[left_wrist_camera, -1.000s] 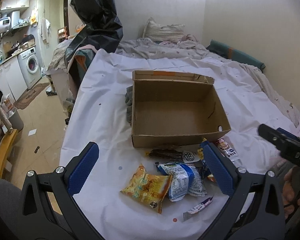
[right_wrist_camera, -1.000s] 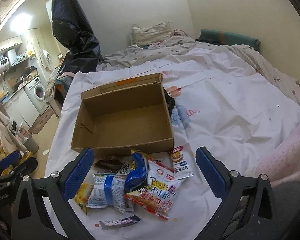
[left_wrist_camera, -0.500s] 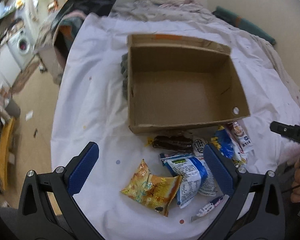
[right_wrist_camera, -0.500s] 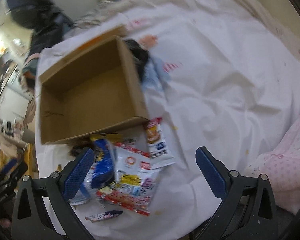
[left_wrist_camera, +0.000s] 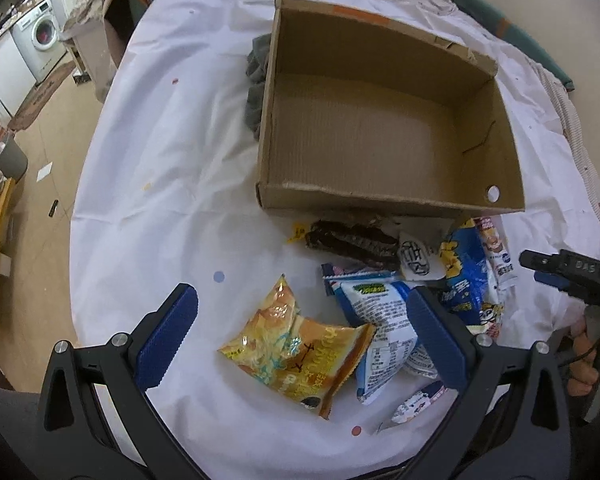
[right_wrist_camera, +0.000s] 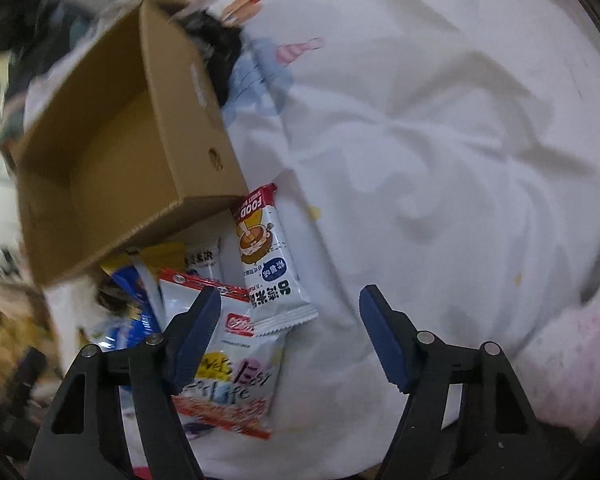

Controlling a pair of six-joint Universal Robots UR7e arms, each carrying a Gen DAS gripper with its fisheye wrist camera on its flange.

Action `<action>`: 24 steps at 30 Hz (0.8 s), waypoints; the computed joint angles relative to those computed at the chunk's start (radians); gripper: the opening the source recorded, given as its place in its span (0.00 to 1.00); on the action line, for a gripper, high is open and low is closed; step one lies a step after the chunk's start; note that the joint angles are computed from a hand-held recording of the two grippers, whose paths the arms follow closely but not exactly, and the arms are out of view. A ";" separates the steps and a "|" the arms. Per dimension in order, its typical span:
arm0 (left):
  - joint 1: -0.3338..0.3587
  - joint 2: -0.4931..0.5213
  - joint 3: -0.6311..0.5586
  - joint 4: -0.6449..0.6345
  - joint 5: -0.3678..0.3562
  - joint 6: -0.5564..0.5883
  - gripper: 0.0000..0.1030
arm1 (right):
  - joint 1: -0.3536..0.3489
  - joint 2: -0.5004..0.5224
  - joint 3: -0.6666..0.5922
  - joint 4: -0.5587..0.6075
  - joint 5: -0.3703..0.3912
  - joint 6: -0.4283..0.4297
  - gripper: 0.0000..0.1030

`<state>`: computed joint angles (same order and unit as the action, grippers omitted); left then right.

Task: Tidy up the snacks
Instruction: 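Grasp the yellow chip bag with the left tool while the right grasps the FOOD bar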

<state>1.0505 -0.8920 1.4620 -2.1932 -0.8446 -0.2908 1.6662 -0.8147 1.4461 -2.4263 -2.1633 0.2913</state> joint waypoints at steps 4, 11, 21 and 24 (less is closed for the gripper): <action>0.017 0.011 -0.039 0.061 -0.025 -0.049 1.00 | 0.005 0.077 -0.096 0.102 -0.065 -0.055 0.66; 0.031 0.020 -0.076 0.121 -0.042 -0.061 1.00 | 0.003 0.156 -0.194 0.182 -0.095 -0.093 0.34; 0.042 0.018 -0.098 0.260 0.000 0.030 1.00 | 0.004 0.004 0.015 -0.043 0.023 -0.074 0.32; 0.050 0.031 -0.120 0.322 -0.033 0.025 1.00 | 0.006 -0.055 0.097 -0.144 0.079 -0.101 0.32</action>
<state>1.1006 -0.8612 1.3423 -1.8708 -0.8779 -0.2655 1.6720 -0.8701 1.5427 -2.5706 -2.0847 0.1907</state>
